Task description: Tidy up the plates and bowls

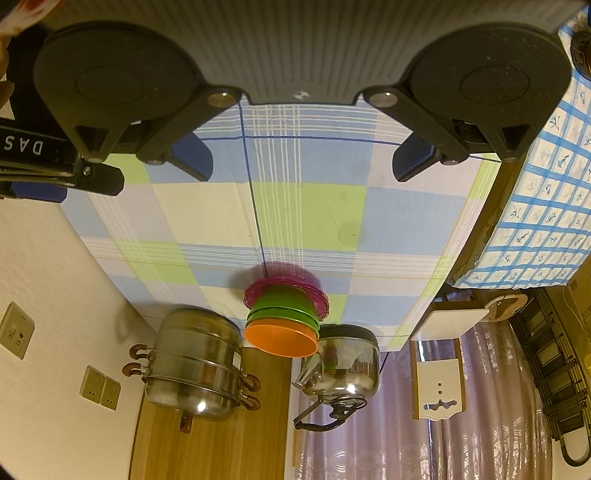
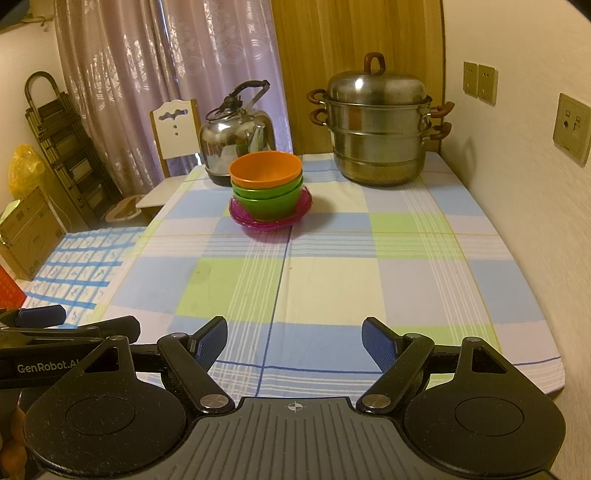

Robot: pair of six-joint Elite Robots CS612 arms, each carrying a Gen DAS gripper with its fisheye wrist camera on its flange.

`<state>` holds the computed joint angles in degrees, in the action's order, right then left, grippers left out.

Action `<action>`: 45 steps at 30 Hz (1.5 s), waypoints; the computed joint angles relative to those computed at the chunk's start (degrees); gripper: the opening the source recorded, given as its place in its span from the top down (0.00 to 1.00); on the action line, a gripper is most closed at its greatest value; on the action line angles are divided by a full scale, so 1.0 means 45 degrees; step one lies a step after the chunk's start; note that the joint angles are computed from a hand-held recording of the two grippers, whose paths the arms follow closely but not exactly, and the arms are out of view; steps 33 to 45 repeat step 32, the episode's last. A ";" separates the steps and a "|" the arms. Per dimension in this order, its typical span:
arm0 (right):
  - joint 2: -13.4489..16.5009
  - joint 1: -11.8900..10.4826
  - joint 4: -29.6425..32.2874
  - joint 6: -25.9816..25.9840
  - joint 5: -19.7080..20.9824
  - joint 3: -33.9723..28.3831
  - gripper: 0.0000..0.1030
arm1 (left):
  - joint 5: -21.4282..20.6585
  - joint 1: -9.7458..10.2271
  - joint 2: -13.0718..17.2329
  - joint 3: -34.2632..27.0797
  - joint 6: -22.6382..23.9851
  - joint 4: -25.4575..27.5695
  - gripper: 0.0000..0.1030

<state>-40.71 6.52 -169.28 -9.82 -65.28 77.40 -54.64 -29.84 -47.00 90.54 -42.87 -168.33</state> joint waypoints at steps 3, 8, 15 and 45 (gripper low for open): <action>0.0005 0.0002 -0.0007 0.0003 -0.0011 -0.0001 0.23 | -0.0012 0.0001 -0.0001 0.0002 -0.0006 -0.0008 0.00; -0.0006 -0.0003 0.0022 0.0006 -0.0009 0.0011 0.23 | -0.0006 0.0000 -0.0005 0.0006 -0.0005 0.0008 0.00; -0.0007 -0.0012 0.0003 0.0039 0.0006 0.0028 0.23 | -0.0086 -0.0016 0.0054 -0.0111 0.0023 0.0007 0.00; 0.0017 -0.0031 -0.0036 0.0117 0.0017 0.0030 0.23 | 0.0310 -0.0080 0.0138 -0.0088 -0.0066 -0.0475 0.00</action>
